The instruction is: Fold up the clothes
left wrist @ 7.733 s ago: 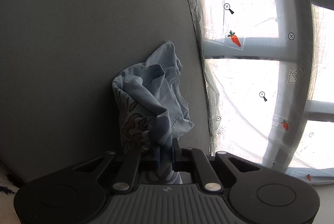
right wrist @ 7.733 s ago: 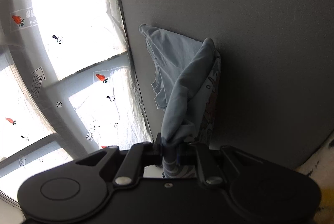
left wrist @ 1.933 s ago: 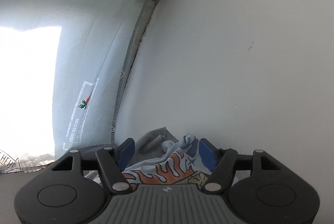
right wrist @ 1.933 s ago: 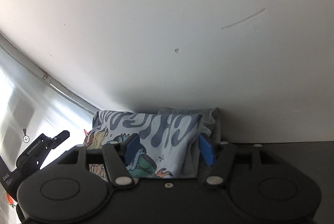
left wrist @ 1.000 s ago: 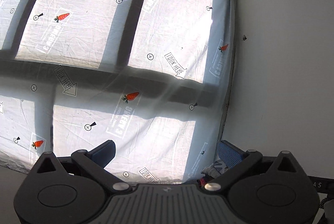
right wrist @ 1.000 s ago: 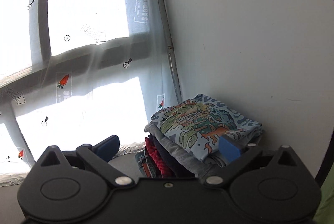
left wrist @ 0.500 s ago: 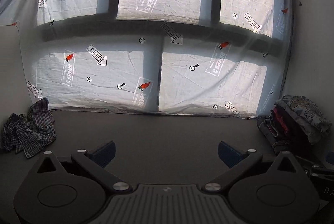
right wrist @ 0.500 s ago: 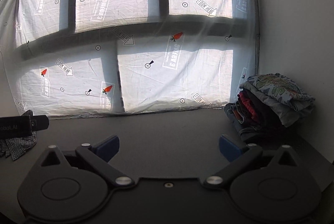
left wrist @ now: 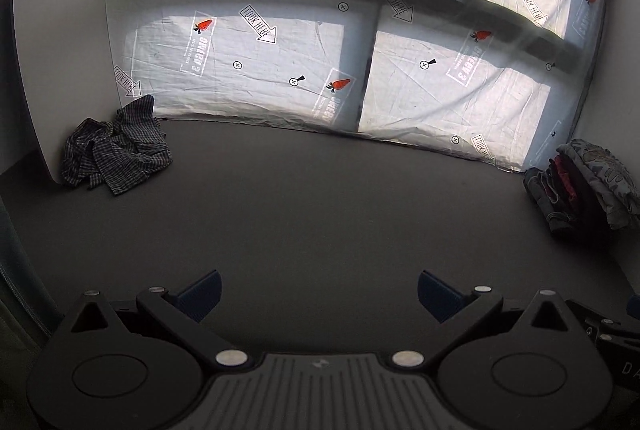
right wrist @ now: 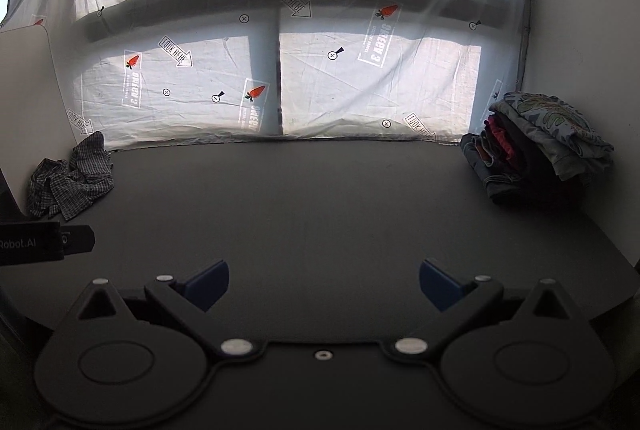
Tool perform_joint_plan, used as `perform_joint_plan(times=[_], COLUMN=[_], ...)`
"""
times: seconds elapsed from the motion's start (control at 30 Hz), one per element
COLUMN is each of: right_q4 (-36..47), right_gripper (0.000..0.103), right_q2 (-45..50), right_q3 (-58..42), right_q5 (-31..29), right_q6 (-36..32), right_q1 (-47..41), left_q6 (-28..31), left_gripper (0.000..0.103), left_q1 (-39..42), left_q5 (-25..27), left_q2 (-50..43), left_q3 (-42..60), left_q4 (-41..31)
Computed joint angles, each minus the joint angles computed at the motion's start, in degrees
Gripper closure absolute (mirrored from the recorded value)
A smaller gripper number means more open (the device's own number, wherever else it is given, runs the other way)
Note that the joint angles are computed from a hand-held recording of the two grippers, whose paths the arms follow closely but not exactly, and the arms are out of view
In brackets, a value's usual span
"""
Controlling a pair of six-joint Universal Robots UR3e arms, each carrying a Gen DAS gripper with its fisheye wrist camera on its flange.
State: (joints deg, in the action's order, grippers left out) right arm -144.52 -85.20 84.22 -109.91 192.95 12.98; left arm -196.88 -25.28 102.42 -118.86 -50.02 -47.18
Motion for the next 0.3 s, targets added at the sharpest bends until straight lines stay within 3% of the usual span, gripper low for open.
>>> perform_joint_plan(times=[0.3], right_q4=[0.5], right_gripper=[0.0], right_q2=[-0.6], right_q3=[0.6], right_q5=[-0.6], right_q6=[1.5], right_q1=[1.3], left_q6=[1.7], left_gripper=[0.0], left_q1=[0.2], left_q5=[-1.8], left_q2=[2.1], left_q3=[-3.6], left_q4=[2.7])
